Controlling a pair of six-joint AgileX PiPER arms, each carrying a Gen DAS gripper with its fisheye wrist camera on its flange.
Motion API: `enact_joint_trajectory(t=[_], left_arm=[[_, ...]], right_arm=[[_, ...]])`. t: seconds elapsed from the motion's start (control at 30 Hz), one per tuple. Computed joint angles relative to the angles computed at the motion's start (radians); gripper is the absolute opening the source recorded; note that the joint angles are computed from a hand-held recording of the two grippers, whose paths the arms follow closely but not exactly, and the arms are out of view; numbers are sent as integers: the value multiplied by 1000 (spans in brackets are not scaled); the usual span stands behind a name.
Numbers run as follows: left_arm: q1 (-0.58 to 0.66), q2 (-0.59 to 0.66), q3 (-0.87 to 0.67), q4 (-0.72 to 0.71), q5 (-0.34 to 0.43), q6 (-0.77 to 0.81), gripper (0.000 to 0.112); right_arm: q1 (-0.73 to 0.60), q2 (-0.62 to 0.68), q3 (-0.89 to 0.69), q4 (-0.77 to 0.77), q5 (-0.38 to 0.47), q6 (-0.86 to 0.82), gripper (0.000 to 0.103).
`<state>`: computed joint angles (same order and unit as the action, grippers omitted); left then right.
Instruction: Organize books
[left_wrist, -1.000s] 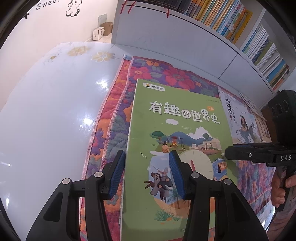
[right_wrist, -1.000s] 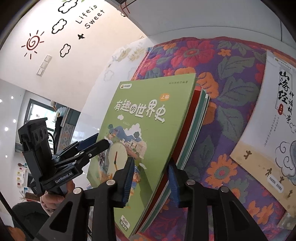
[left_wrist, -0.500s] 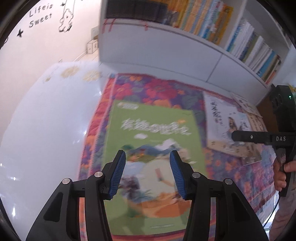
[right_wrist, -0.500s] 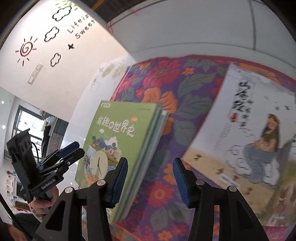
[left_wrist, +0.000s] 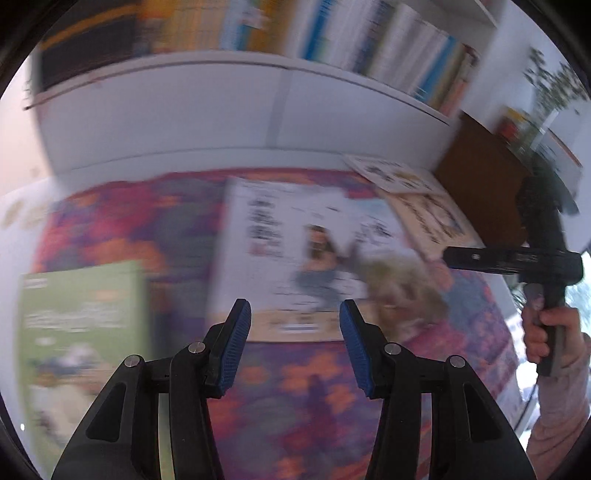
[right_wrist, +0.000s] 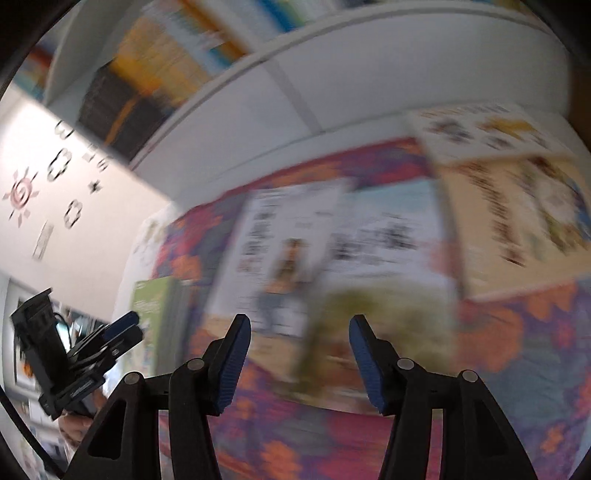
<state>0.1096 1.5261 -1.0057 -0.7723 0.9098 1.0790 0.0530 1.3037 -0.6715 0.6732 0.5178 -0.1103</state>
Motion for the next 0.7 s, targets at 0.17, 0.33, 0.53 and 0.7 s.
enact_joint_trajectory(t=[0.17,0.33,0.53,0.7], left_arm=[[-220,23,97,61,-120,-94,48],[-290,43,144,93,-143,-119,48],[-340,90,152,111,-200,-163,48],[-355,91,152,110,-215,-154,49]], right_arm=[[-273,-4,152,219,56,-369,54],[-345,62,199,405,62,-633,54],[-300,109,180,420,24,-650,54],[-281,130,169,435,6,-650,55]])
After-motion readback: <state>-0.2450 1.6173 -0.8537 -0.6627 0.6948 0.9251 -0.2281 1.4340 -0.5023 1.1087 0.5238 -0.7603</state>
